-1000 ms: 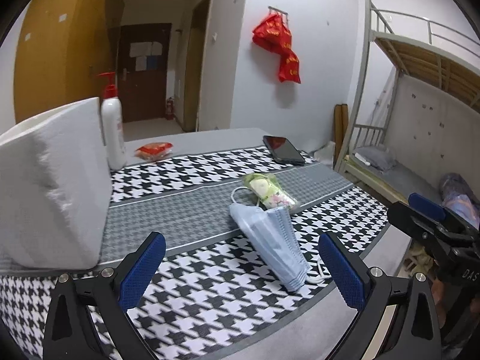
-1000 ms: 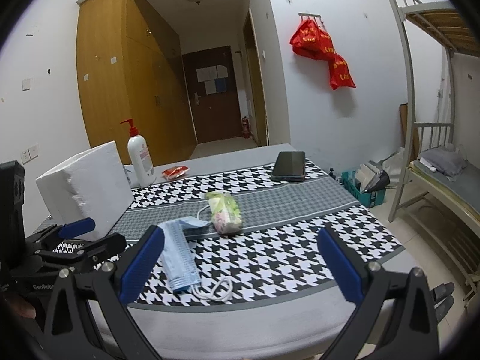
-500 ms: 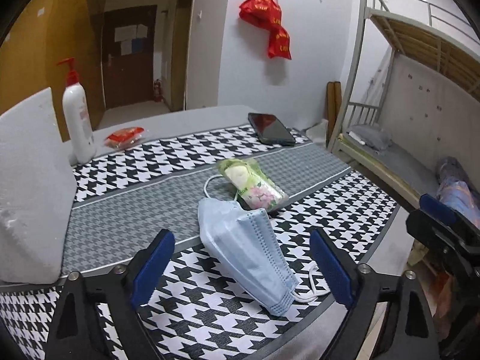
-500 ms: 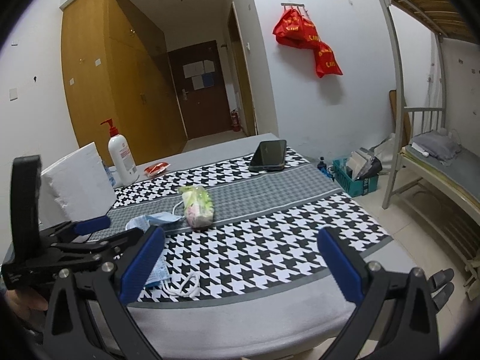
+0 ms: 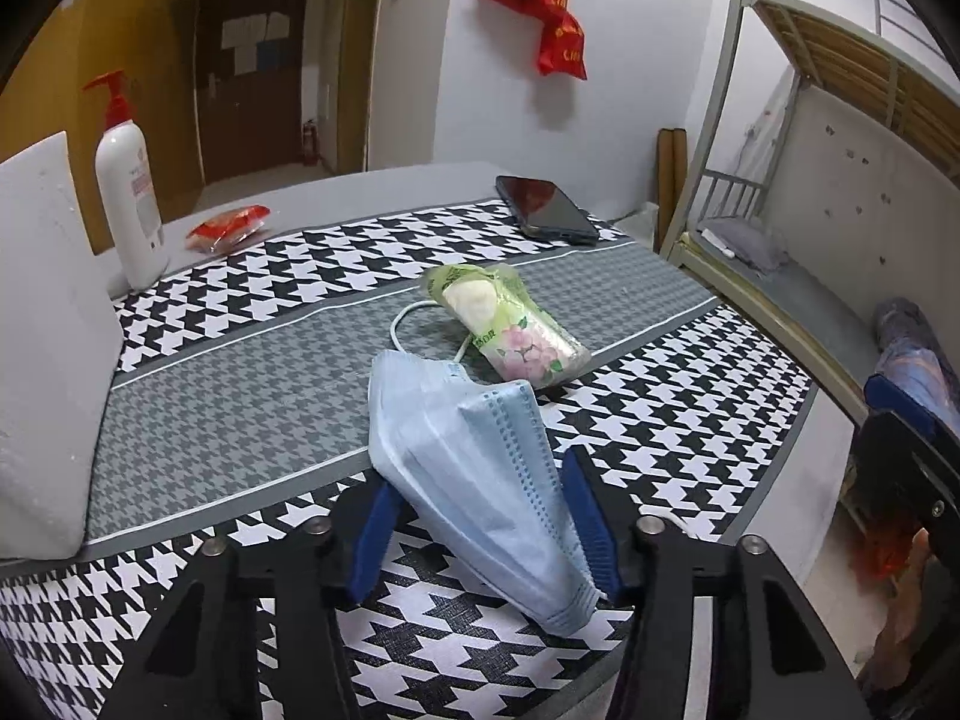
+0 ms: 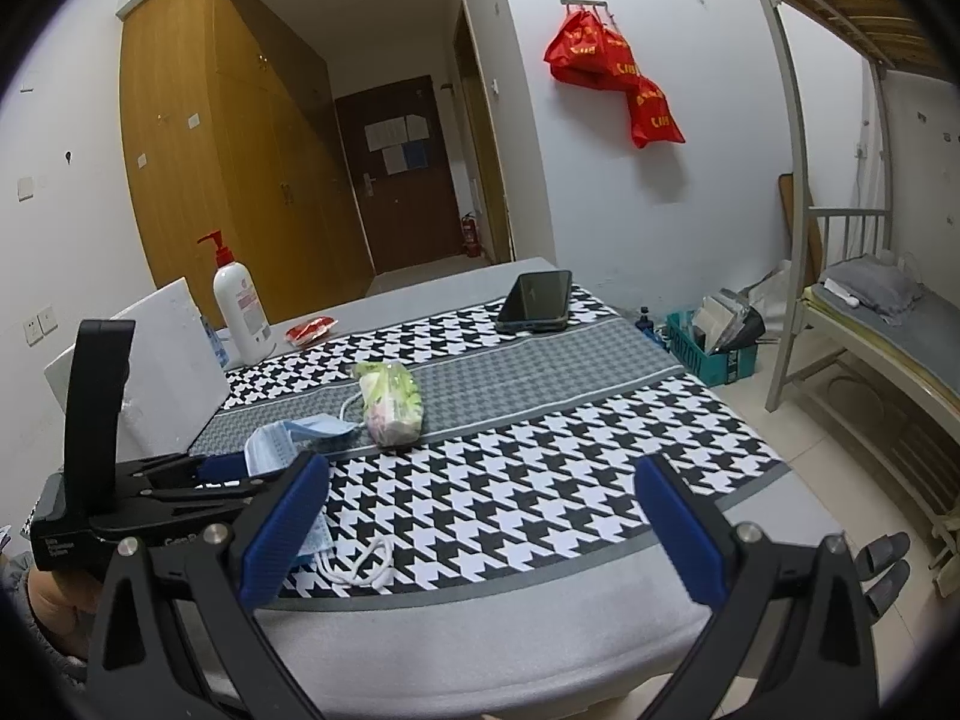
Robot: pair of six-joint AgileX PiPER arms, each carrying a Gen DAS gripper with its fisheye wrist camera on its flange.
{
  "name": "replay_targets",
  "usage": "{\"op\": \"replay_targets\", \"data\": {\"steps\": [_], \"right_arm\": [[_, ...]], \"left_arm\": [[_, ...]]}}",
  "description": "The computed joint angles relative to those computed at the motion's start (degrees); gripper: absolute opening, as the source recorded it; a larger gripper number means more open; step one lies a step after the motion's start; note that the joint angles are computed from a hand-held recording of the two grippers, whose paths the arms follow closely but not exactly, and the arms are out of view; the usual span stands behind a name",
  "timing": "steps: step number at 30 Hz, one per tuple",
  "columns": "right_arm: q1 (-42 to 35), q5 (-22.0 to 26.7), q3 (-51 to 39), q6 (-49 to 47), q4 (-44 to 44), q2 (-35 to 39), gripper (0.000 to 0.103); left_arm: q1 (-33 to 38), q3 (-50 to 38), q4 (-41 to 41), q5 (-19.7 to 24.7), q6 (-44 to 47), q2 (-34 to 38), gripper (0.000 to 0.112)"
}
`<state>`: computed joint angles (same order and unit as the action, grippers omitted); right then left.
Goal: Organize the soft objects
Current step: 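Grasp the blue face mask with the left tool and lift it, then grasp the green snack pack with the right tool while the left tool holds the mask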
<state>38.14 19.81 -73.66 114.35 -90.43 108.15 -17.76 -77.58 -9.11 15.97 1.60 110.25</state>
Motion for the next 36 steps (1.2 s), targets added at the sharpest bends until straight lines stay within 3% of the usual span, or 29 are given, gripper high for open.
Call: {"op": "replay_targets", "data": {"steps": [6,10,16,23,26,36], "right_arm": [[-0.32,-0.44,0.42,0.39,-0.34,-0.04,0.103],[-0.55,-0.5,0.07,-0.86,1.3,0.14,0.103],[-0.42,-0.24,-1.1,-4.65,4.49,0.5,0.103],[-0.63,-2.01,-6.91,-14.72,12.2,3.45,0.103],[-0.79,-2.51,-10.59,-23.4,19.28,5.35,0.103],[-0.55,-0.96,-25.13,-54.79,45.06,13.15,0.103]], "left_arm": [[-0.08,-1.29,0.56,0.92,-0.57,1.32,0.035],[0.93,-1.45,-7.13,1.43,6.69,1.66,0.016],[3.19,3.79,-24.34,-0.88,24.49,-2.64,0.012],[5.94,10.0,-30.75,-3.48,30.7,-8.59,0.012],[6.7,12.31,-30.45,-5.23,30.6,-10.75,0.012],[8.45,17.29,-15.74,-10.14,16.0,-14.84,0.012]]}}
